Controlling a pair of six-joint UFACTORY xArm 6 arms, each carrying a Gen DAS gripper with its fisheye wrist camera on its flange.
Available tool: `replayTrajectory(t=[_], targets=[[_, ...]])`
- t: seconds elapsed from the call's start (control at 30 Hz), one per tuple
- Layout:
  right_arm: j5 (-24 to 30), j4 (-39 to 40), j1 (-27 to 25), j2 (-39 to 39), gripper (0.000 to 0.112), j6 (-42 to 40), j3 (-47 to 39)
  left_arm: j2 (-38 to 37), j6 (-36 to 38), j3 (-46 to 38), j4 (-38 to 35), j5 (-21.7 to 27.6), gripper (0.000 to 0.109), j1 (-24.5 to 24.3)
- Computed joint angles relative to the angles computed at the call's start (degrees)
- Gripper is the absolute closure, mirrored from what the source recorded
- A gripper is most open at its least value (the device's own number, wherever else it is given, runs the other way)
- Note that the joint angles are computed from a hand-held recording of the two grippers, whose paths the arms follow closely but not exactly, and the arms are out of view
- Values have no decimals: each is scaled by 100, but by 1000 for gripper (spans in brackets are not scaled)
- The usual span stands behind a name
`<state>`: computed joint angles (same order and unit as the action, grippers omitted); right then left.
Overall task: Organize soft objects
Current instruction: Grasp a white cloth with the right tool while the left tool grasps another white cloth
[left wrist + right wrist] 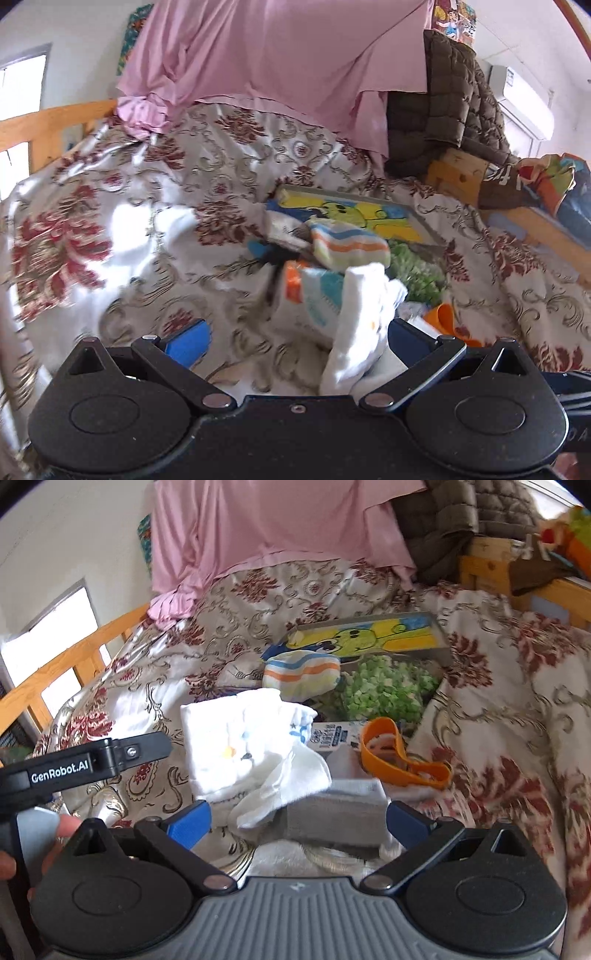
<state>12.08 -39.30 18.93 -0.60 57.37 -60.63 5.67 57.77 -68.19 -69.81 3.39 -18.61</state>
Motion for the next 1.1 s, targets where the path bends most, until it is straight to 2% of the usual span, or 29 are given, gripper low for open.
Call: replayTrajectory(t=[0.13,0.3,0.33,0.43,0.5,0.7,0.77,0.87,1.03,1.1], targets=[[-33,1124,-34,455,10,-1498,-389,421,-311,-488,348,434,6,61],[109,1546,-40,920,10,-2250,-817,833,-524,-971,597,1037,9,182],[110,1593,-43,981,10,-2311,-857,894,-599,-1040,671,1133,10,207],[145,1065,-66,1101,12,-1954,-962,1101,-771,-1278,766,1504,15,305],[101,1016,-59,1147,19,-2008,-987,1152,-795,-1350,685,1737,19,384],[188,702,57,1254,34,-2268,-1108,1330,-911,-1573,391,2189,37,511],[229,621,112,1284,37,-2376,-1149,1347,-862,-1580,273,2232,49,518],[246,367,149,1306,42,-2297,-1179,1383,-834,-1598,106,2334,62,516],[222,84,151,1279,61,-2114,-1157,1380,-840,-1550,-46,2417,79,492],[197,-107,155,1258,72,-2017,-1140,1358,-866,-1524,-18,2387,86,471]])
